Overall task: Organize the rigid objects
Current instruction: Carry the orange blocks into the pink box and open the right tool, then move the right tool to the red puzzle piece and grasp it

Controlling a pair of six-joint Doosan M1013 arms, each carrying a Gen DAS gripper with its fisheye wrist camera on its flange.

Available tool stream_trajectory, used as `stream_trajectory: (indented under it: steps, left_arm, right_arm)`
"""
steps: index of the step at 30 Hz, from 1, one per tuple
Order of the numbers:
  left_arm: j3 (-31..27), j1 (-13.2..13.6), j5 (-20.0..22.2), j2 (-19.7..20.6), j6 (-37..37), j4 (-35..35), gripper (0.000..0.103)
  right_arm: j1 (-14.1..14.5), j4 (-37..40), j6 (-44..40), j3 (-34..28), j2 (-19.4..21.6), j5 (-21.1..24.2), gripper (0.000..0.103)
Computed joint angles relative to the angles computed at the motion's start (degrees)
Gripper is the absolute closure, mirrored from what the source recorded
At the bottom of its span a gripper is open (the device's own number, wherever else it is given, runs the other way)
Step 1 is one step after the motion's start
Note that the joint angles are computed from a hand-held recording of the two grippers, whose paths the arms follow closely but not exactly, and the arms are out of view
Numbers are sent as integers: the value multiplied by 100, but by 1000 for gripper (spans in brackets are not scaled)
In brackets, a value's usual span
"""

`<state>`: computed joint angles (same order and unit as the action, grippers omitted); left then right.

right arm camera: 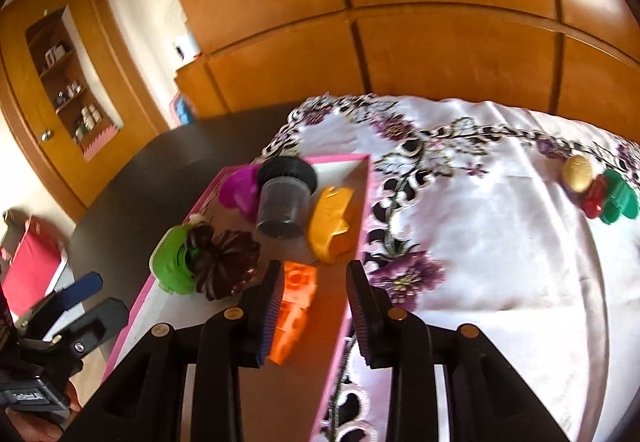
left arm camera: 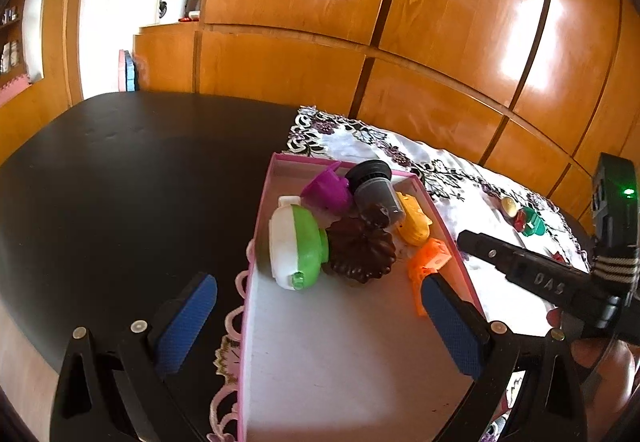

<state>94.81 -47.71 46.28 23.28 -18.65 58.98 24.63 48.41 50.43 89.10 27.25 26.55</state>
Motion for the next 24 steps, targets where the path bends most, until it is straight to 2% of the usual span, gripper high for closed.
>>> stream_trajectory:
  steps: [5, 14, 24]
  left_arm:
    - [-23, 16, -187, 14, 71, -111, 0]
    - [-216, -12, -404, 105, 526, -301, 0]
    - [-692, -77, -844, 334, 1684, -775, 0]
  right_arm:
    - [-128, 309, -30, 154, -107, -56, 72]
    - [-310, -171, 309, 365, -213, -83, 72]
    - [-637, -924, 973, 620, -317, -222, 72]
